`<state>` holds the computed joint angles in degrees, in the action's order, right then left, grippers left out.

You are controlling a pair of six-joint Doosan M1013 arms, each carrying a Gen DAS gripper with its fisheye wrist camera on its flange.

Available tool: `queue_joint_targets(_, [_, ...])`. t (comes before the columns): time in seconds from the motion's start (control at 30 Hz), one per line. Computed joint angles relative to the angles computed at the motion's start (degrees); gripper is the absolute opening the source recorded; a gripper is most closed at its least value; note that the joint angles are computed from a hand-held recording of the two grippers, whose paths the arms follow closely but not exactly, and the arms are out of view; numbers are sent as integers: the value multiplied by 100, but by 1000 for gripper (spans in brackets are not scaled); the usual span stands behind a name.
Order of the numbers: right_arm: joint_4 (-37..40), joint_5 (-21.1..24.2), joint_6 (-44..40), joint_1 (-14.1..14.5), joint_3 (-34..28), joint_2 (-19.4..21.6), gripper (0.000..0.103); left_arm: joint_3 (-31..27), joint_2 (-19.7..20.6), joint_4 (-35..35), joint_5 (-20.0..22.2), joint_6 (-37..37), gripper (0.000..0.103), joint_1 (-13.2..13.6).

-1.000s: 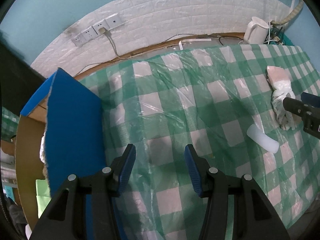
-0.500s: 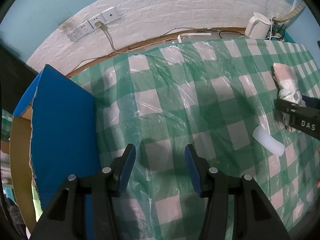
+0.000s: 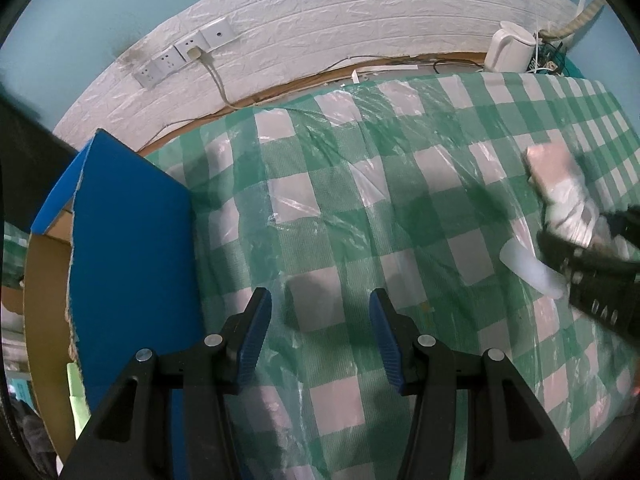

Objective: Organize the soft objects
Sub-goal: 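Lift the wrapped bundle with right tool while left tool nears the white foam tube, then close left tool on the white foam tube while right tool holds the bundle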

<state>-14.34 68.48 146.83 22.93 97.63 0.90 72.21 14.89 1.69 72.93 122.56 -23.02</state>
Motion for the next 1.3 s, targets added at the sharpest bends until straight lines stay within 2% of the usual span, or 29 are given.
queue_joint_targets(0.37, [90,-104,-173,407,-159,105,49,72,-140,-19,-16,20,52,73])
queue_joint_targets(0.6, [456,-367,-240,478,-156,71,49,160,-231,9,-48,83,52,90])
queue_joint_targets(0.77, [277,-310,-85,620,-179,44,49,207,-266,-2,-25,170,57,63])
queue_joint_targets(1.17, [-31,-182,266,584,113,-253,49,305,-351,-60,150,176,57,-173])
queue_joint_targets(1.3, [-77,-150,403,573,272,-401,49,245,-276,-194,500,3,57,-214])
